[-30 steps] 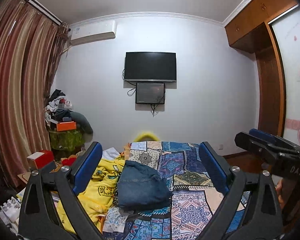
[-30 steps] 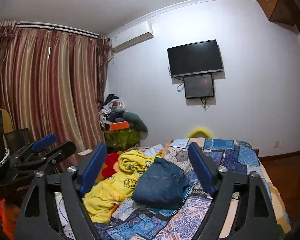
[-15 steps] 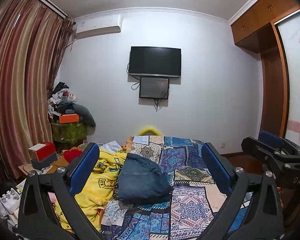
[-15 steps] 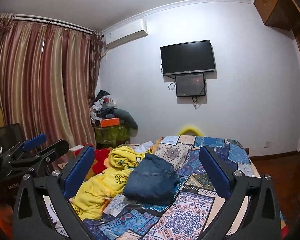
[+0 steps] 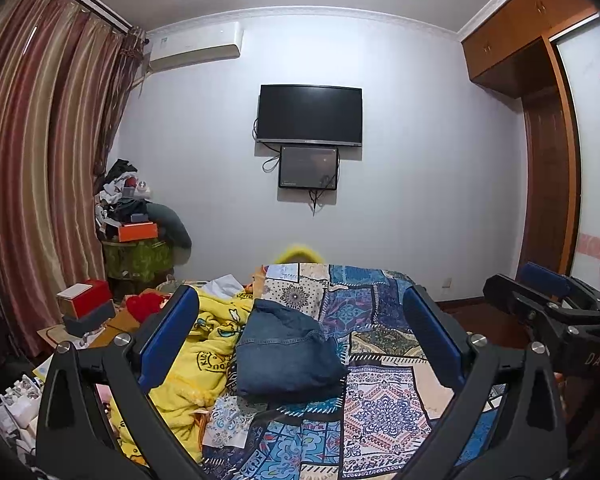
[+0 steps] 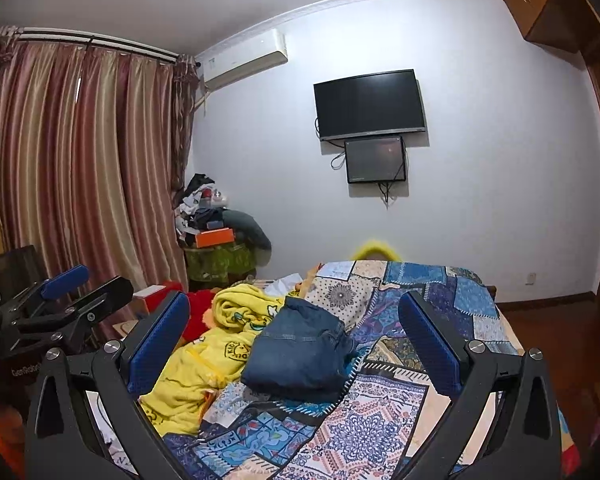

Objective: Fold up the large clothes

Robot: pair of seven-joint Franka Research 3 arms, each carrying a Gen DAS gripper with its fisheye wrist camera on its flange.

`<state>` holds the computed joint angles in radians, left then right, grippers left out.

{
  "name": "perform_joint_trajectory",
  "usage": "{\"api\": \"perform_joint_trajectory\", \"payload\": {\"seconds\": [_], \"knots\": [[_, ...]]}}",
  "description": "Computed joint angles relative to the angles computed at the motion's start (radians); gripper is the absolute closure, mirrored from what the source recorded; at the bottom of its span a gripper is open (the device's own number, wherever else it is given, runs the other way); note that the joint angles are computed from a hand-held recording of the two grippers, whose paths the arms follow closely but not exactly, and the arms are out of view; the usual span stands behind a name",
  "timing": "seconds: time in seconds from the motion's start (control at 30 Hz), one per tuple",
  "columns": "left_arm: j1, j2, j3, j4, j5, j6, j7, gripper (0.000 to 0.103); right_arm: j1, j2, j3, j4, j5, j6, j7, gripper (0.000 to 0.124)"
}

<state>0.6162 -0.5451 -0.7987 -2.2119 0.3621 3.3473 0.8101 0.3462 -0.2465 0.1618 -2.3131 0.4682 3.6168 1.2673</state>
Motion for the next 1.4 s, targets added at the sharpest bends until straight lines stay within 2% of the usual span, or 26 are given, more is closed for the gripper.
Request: {"api": "perform_joint_trajectory", "payload": {"seconds": [0.2, 0.5, 0.63, 0.93, 1.2, 1.3, 1.4], "knots": [[-0.001, 0.005, 0.0, 0.004, 0.003, -0.003, 0.002, 0.001, -0.025, -0.009, 0.033, 0.001, 0.052, -0.006, -0.038, 0.021], [0.0, 0.01, -0.003, 0.005, 0.003, -0.007, -0.005, 0.0, -0.019, -0.021, 0.028, -0.005, 0.074, -0.016, -0.044, 0.021], [-0.015, 0.024, 0.008, 0.006, 0.007, -0.008, -0.003, 0.0, -0.038, -0.021, 0.049, 0.0, 0.102, -0.023, -0.07, 0.021], [-0.033, 0.05, 0.02, 0.016, 0.023, -0.018, 0.001, 0.0, -0.031, -0.025, 0.043, -0.004, 0.107, -0.024, -0.069, 0.021], [-0.085, 0.085, 0.062, 0.016, 0.024, -0.005, 0.019, 0.0, -0.029, -0.023, 0.041, -0.002, 0.106, -0.018, -0.067, 0.021], [-0.199, 0.133, 0.15, 0.017, 0.035, -0.013, 0.053, 0.0, -0.035, -0.022, 0.048, 0.0, 0.116, -0.016, -0.075, 0.021], [-0.192, 0.131, 0.142, 0.014, 0.019, -0.009, 0.059, 0.0, -0.032, -0.021, 0.046, 0.001, 0.118, -0.017, -0.074, 0.021]]}}
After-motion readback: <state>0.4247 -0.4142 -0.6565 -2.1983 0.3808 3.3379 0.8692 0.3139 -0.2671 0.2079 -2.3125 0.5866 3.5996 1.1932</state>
